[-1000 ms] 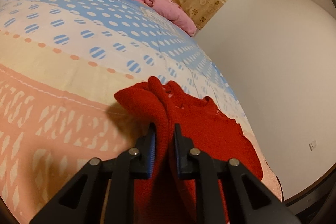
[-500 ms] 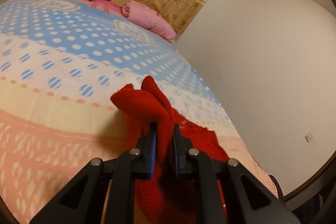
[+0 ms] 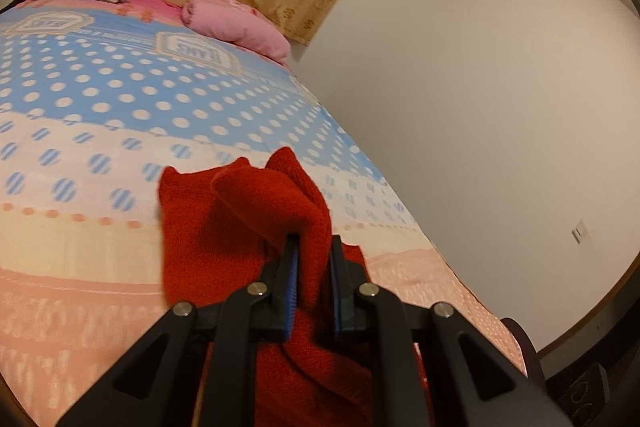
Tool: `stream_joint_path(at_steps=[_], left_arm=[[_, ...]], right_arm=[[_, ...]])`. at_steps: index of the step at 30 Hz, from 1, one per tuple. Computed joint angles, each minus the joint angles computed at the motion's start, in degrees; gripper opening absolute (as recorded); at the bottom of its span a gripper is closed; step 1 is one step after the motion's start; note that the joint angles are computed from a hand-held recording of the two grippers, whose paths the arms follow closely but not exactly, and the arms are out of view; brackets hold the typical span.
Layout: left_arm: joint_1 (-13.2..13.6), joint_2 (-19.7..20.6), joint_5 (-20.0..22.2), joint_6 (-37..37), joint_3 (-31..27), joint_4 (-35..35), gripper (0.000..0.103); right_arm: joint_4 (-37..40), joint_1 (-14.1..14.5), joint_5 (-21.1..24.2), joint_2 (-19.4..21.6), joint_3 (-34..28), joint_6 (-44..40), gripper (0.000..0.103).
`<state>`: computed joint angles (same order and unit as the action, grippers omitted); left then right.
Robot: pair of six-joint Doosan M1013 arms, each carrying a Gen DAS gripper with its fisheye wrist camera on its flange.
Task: Fold small clothes
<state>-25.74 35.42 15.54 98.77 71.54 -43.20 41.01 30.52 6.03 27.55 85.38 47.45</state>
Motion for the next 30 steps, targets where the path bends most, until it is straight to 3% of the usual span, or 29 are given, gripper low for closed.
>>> stream_joint_path(at_steps=[8, 13, 19, 22, 23, 24, 28, 30], left_arm=[[-1.49, 3.57, 5.54, -3.35, -6.19, 5.47, 0.014], [-2.75, 5.93, 8.81, -5.30, -9.92, 10.42, 0.014], [-3.99, 7.81, 11.42, -6.10, -12.77, 14.16, 0.013], [-4.82, 8.29, 11.67, -8.23, -13.73, 18.17, 0.012], [-4.89, 8.13, 11.12, -6.00, -13.40, 16.56, 0.012], [-5.12, 7.55, 10.23, -3.02, -12.51, 14.86, 0.015], [-6.50, 4.99, 7.66, -1.30, -9.24, 21.50, 0.020], [-7.07, 3.69, 7.09, -7.60, -7.22, 30.97, 0.038]], right_arm=[[1.47, -2.24, -0.09, -0.71, 1.68, 2.43, 0.007], [-1.67, -3.48, 0.80, -0.95, 2.84, 8.25, 0.007], [-7.04, -4.94, 2.95, -1.01, 3.48, 16.49, 0.007], [-6.27, -5.72, 4.63, -0.78, 3.80, 18.23, 0.007], [-4.72, -6.07, 5.36, -0.68, 3.95, 17.96, 0.007], [-1.83, -6.49, 5.90, -0.71, 4.25, 16.56, 0.007], [8.42, -7.89, 7.02, -1.04, 5.41, 10.79, 0.007], [9.94, -8.31, 8.12, -0.89, 5.41, 10.68, 0.007]])
